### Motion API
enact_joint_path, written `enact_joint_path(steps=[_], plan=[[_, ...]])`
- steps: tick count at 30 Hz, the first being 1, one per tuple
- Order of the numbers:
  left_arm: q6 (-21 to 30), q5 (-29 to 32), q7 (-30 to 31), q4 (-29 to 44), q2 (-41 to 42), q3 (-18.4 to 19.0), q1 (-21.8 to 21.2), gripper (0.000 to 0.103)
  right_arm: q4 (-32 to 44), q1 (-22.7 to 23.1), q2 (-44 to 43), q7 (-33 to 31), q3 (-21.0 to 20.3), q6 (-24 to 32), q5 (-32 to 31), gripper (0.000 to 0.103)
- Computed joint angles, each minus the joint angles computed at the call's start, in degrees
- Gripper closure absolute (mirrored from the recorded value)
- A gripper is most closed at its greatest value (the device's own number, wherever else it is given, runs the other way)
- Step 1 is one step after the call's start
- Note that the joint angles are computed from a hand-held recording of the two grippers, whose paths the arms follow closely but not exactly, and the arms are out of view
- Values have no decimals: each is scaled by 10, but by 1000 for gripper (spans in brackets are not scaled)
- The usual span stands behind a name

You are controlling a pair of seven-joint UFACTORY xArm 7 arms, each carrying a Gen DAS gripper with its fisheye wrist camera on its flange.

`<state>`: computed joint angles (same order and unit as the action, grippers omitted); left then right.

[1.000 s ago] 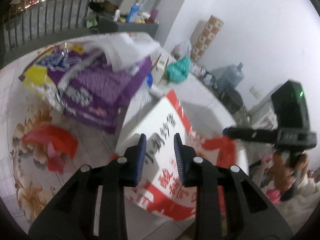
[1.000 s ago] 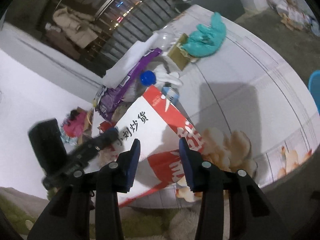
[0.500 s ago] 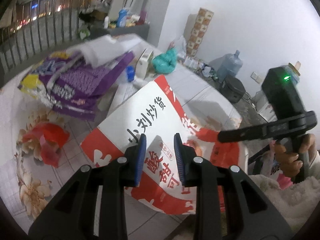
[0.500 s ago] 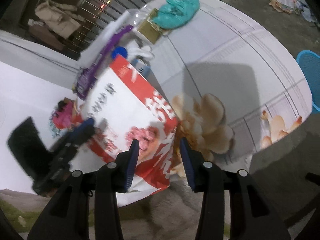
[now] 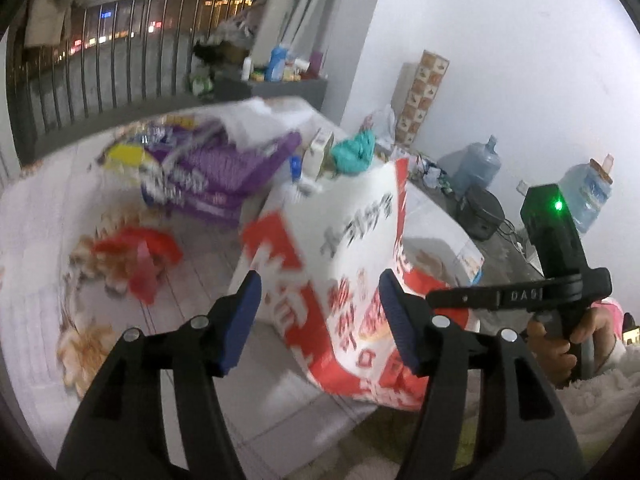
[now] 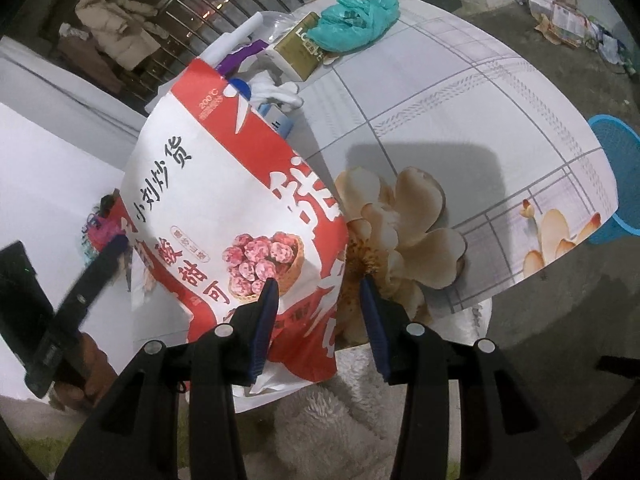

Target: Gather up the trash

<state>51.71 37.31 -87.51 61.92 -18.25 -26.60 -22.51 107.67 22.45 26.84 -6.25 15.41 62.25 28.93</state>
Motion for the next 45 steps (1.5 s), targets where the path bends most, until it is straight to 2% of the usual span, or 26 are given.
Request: enact_joint_path(steps=[6, 9, 11, 13, 15, 18, 22, 26, 29, 32, 34, 39, 41, 43, 44, 45], plan=[[-49, -37, 12, -19, 13, 18, -8, 49, -26, -4, -13, -10, 2, -22, 11, 61], [-67, -45, 23, -20, 25, 24, -9, 60, -28, -2, -15, -13, 2, -27, 10, 61], [-75, -49, 33, -16, 37, 29, -11, 73, -31, 2, -16, -16, 2, -38, 7, 61], [-73, -47, 37, -16, 44, 32, -11, 79, -27, 7, -12, -26, 0, -52, -6, 61], [-76, -47, 44, -15, 47, 38, -12, 82, -23, 9, -7, -40, 2, -64, -12, 50], [-71, -38, 50, -9, 54, 40, -13, 88, 1, 15, 10, -56, 4, -73, -24, 41], [-61, -31, 62, 0, 64, 45, -18, 90, 45, 14, 43, -84, 9, -78, -27, 37], [-34, -22, 75, 15, 75, 47, -24, 90, 143, 6, 110, -98, 21, -22, -14, 31], [-24, -16, 74, 22, 82, 49, -31, 90, 250, 10, 179, -114, 34, 45, -6, 31], [-12, -11, 67, 28, 87, 51, -36, 90, 313, 28, 214, -123, 30, 77, -9, 31], [-7, -10, 64, 33, 92, 53, -39, 90, 336, 36, 224, -124, 23, 91, -18, 34], [14, -1, 52, 39, 93, 53, -48, 90, 340, 25, 226, -115, 22, 108, -8, 59], [21, 3, 47, 39, 91, 54, -50, 90, 301, 12, 205, -127, 29, 102, 9, 65], [24, 5, 44, 39, 88, 55, -50, 90, 284, -7, 199, -141, 48, 113, 45, 67], [19, 7, 42, 38, 87, 56, -49, 89, 281, -15, 199, -149, 54, 121, 60, 86], [-5, 1, 47, 29, 82, 62, -49, 89, 285, -29, 206, -157, 72, 150, 89, 94]])
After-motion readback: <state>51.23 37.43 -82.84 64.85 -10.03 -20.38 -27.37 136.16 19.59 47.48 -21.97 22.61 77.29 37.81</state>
